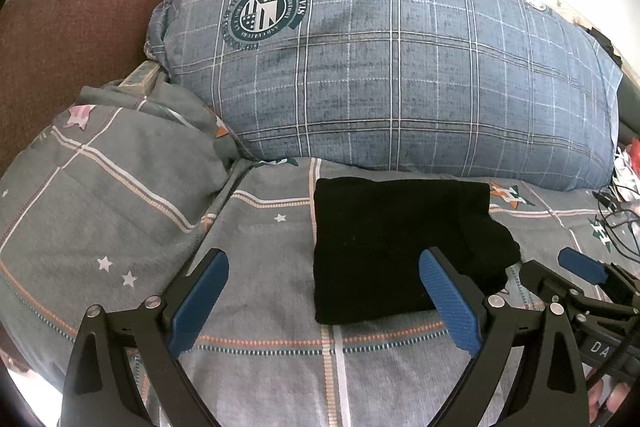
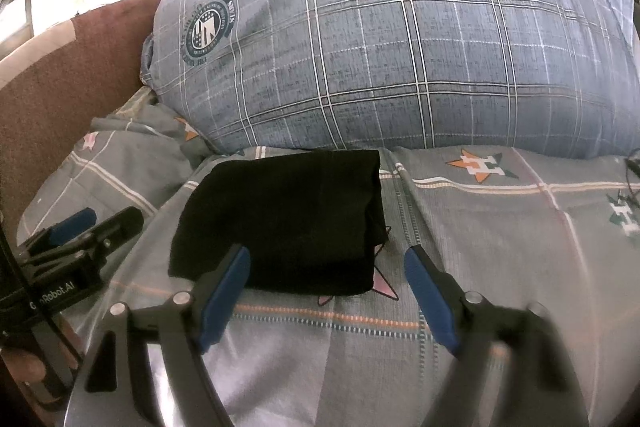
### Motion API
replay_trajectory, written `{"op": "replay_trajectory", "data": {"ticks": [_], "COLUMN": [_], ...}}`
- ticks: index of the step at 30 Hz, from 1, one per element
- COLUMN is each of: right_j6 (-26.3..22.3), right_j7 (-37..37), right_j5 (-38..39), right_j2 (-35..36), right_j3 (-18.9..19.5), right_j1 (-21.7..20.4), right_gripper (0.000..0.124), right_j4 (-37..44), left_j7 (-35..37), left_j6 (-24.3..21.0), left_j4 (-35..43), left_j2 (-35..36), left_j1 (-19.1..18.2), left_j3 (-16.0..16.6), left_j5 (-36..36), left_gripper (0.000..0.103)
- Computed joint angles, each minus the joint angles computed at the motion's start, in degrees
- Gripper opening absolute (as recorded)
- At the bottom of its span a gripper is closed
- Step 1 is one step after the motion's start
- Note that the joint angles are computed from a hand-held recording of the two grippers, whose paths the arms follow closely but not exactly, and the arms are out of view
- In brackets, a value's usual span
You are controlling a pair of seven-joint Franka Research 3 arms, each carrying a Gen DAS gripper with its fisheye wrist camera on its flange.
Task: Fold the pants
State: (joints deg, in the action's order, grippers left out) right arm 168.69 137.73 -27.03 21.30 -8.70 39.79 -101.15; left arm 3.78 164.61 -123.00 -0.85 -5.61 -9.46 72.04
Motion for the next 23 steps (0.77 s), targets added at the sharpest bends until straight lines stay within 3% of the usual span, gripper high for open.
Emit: {"op": "replay_trajectory", "data": {"ticks": [12, 20, 23], "right_j6": [-0.10, -0.22, -0.24], "right_j7": [-0.41, 0.45, 1.35], "right_j5": [0.32, -0.55, -1.68], "right_j2": [-0.56, -1.51, -2.19], "right_j3": [0.17, 0.23, -0.04], "right_j1": [-0.20, -0.41, -0.29], "right_gripper": [0.081, 0.081, 0.081], "right_j4": [-0.82, -2.25, -3.05], "left_j7": [0.78, -3.20, -1.53], "left_j6": [-0.12, -1.27, -0.47], "left_j4": [-0.33, -0.90, -1.31], "left_j2": [0.01, -0.78, -0.85], "left_j1": [-0.33, -0.76, -0.77], "left_j3": [-0.16, -0.76, -0.69], "left_j5": [-1.12, 3.75, 1.28], "left_gripper": [0.099, 0.099, 0.102]}}
